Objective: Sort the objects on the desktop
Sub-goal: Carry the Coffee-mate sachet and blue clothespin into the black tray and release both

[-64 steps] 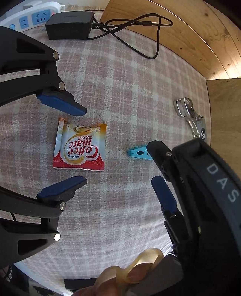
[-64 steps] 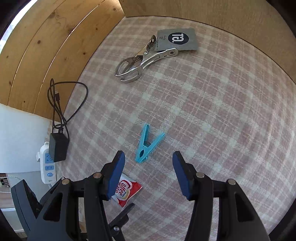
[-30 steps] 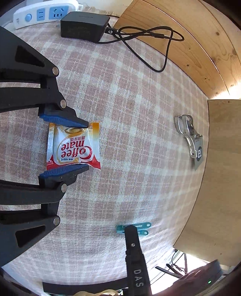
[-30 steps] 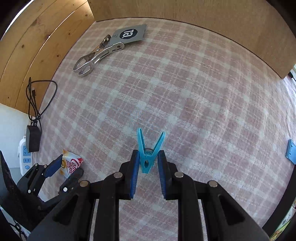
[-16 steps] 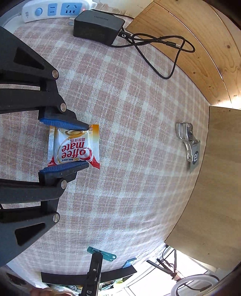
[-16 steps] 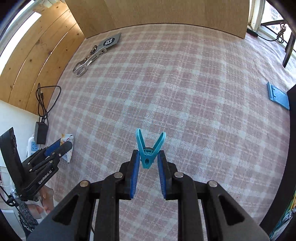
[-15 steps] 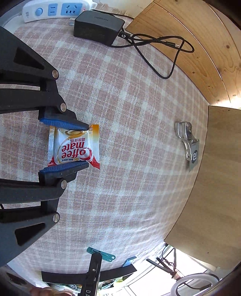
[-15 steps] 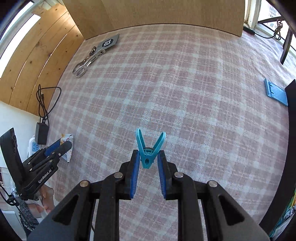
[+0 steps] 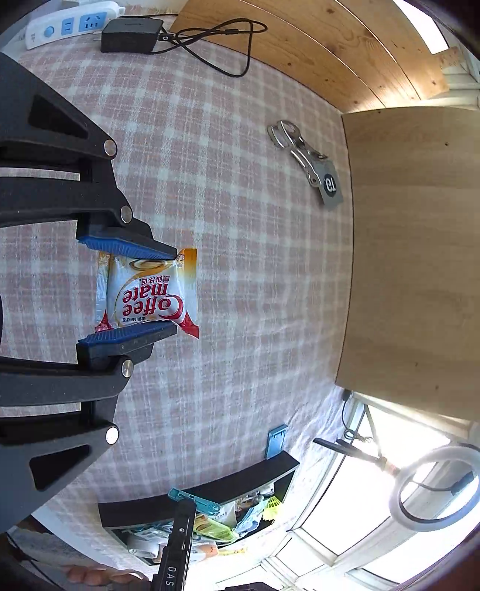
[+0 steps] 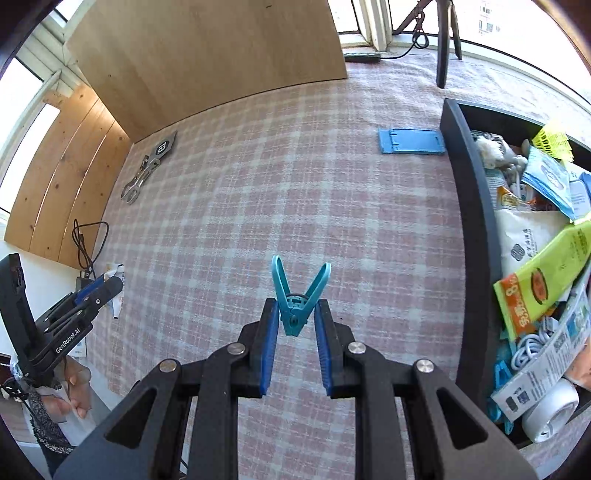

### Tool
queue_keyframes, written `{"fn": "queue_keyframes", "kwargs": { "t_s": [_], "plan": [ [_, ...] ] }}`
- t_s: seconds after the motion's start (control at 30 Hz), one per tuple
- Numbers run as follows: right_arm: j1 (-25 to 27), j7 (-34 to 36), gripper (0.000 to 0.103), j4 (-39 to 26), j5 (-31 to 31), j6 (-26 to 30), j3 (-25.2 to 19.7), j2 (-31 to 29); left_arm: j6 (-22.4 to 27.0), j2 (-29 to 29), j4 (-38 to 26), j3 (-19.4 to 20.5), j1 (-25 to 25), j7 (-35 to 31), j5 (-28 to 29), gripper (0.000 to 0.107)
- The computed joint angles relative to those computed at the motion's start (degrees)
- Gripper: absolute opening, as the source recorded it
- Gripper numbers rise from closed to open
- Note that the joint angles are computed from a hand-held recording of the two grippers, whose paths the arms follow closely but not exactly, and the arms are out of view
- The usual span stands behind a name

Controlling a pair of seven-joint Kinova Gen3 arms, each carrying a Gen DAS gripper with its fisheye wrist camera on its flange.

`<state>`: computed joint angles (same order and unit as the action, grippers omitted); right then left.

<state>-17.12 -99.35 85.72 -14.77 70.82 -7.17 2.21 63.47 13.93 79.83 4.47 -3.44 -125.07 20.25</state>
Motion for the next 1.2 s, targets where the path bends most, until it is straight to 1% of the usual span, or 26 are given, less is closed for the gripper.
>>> {"fn": "queue_keyframes", "kwargs": {
  "t_s": [0.03,0.13,0.2,0.27,0.37,0.43,0.57,0.73,0.9,1.07,1.1,1.17,1.2],
  "plan": [
    [1.4,1.9,0.020,0.5,-1.3,0.5,1.1,-0.9,-0.2,-0.4,-0.1,0.7,1.4,1.1,-0.3,0.031],
    [4.9,6.2,0.020,0.7,-2.2,2.3,3.8,-2.8,-0.6,-1.5,0.2,2.5,6.0,4.7,-1.0,0.031],
    [8.0,10.2,0.020,0.0,-3.7,4.2,6.2,-3.3,-2.1,-2.0,0.5,3.8,9.7,6.5,-2.2,0.031],
    [11.0,13.7,0.020,-1.5,-4.0,5.9,8.2,-3.1,-3.4,-1.8,0.1,5.1,13.8,9.4,-3.9,0.031],
    [15.8,19.0,0.020,-4.8,-4.7,8.9,10.8,-1.3,-4.2,-0.3,-2.0,6.8,20.0,14.4,-6.9,0.031],
    [19.1,22.5,0.020,-7.3,-5.1,10.5,12.1,0.4,-4.1,1.7,-4.5,7.7,24.2,17.5,-9.2,0.031],
    [26.1,28.1,0.020,-12.4,-7.0,13.7,13.8,4.5,-2.9,7.4,-11.7,9.0,32.0,22.2,-12.4,0.031],
    [31.9,30.5,0.020,-17.0,-6.9,15.4,13.1,9.6,0.8,14.8,-22.2,8.8,40.3,26.4,-15.7,0.032],
    [34.9,31.5,0.020,-19.2,-6.5,16.3,11.9,12.5,4.6,20.4,-30.8,7.9,45.5,28.3,-17.1,0.032],
    [36.3,31.8,0.020,-20.2,-6.1,16.9,11.1,14.2,7.1,23.4,-35.7,7.1,48.2,28.5,-17.6,0.032],
    [36.4,31.9,0.020,-20.4,-6.0,17.0,11.0,14.4,7.7,23.9,-36.5,7.2,48.3,28.3,-17.2,0.035],
    [36.7,31.9,0.021,-20.6,-6.1,17.0,10.8,14.7,8.1,24.4,-37.4,6.5,49.1,28.8,-17.5,0.043],
    [36.9,31.9,0.023,-20.7,-6.2,17.1,10.7,14.8,7.8,24.2,-37.2,5.8,49.7,29.6,-18.1,0.050]
  ]
}}
